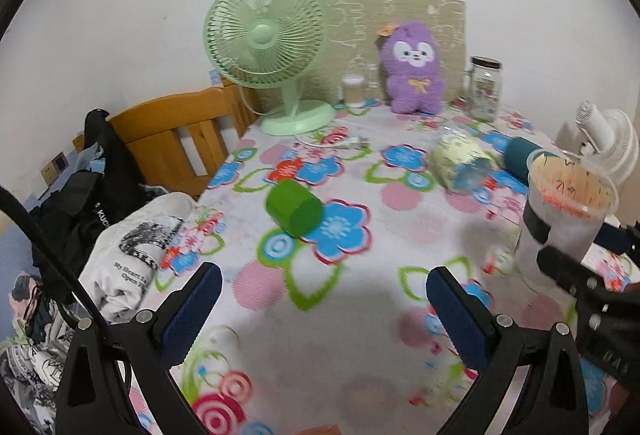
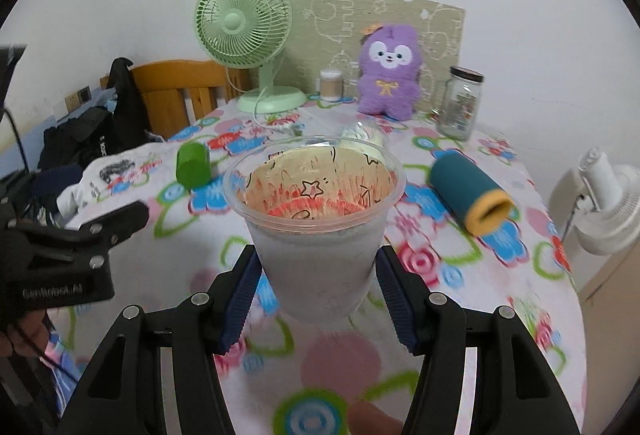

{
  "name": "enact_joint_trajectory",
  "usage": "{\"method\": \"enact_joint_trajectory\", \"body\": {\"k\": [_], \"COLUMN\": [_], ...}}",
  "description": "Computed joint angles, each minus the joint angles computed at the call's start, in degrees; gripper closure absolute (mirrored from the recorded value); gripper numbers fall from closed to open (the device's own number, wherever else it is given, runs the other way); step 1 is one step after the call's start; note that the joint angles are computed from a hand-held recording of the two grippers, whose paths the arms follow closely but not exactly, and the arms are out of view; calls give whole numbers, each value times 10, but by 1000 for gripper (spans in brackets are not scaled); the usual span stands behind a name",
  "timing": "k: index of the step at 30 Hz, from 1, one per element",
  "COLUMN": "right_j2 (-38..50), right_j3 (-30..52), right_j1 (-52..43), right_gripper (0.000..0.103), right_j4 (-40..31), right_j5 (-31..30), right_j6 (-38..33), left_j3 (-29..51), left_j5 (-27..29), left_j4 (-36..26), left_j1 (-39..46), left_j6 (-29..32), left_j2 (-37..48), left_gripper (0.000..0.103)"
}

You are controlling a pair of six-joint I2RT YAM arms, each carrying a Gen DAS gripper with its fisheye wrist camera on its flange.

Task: Flip cup upside down
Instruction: 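Lift the white cup off the table with the right gripper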

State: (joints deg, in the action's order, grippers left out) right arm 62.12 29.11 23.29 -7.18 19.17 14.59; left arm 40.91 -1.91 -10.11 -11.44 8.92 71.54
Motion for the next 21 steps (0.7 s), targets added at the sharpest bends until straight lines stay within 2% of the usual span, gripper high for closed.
{"method": "enact_joint_trajectory", "body": {"k": [3,13,21], "right_j2": [-60,-234,-300], "right_j3": [-38,-119,-149], "right_j1": [18,-2,-18], "right_gripper": [40,40,40], "right_j4": [-29,-136,-176], "right_j5": [23,33,32], "right_j6": [19,53,55], "left_j3": [-19,-64,-79], "left_j5": [-9,-58,-88], "left_j4": [-12,-40,-44], "left_j1": [-28,-130,-184], "left_j6": [-10,-44,-68], "left_j2": [-25,-75,-78], "left_gripper": [0,0,0]}}
